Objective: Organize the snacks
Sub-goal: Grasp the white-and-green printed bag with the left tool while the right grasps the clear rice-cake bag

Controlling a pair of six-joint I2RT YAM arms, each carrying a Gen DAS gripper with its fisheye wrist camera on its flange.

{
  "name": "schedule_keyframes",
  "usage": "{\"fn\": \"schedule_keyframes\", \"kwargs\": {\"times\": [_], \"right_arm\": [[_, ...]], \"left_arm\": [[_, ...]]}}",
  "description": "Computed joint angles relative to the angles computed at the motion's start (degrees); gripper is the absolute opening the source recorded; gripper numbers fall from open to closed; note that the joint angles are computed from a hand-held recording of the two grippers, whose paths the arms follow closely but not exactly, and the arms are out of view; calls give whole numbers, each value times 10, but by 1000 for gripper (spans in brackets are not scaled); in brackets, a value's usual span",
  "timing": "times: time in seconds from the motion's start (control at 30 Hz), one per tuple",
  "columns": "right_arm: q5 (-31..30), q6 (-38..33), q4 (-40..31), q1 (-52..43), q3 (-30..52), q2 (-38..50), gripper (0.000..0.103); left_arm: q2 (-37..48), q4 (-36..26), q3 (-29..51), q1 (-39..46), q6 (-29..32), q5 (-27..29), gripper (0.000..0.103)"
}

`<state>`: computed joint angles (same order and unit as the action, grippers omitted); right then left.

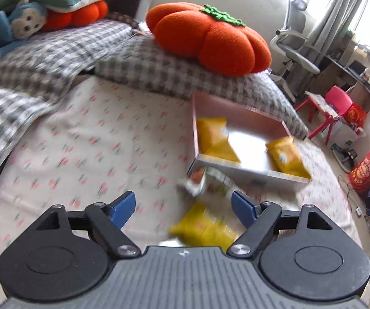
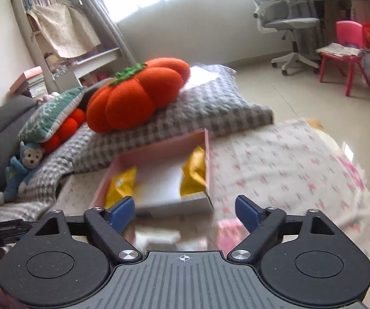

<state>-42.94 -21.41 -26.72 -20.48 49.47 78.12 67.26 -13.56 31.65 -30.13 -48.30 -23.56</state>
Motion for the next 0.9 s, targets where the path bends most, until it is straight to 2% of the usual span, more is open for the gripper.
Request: {"fn": "schedule_keyframes", "kwargs": {"times": [0.1, 0.2, 0.37, 0.43, 0.57, 0.73, 0.9], "right_arm": [[34, -53, -11, -36, -51, -16, 89], [44, -101, -33, -72, -77, -12, 89], [16, -188, -85, -119, -97, -33, 89], [19, -197, -95, -120, -98, -35, 89], [29, -243, -84, -121, -121, -47, 89], [62, -333, -52, -123, -161, -67, 89], [37, -358, -78, -124, -149, -42, 89]], "left_arm": [[-60, -37, -53, -48, -55, -36, 82], [-85, -54, -72, -78, -95, -43, 82], [-97, -48, -83, -107, -104, -41, 82], [-81, -42, -77, -113, -95, -43, 82], [-51, -3, -82, -125, -79, -20, 82], [-26, 18, -93, -155, -97, -21, 82], [-12, 21, -88, -163, -115, -25, 82]]}}
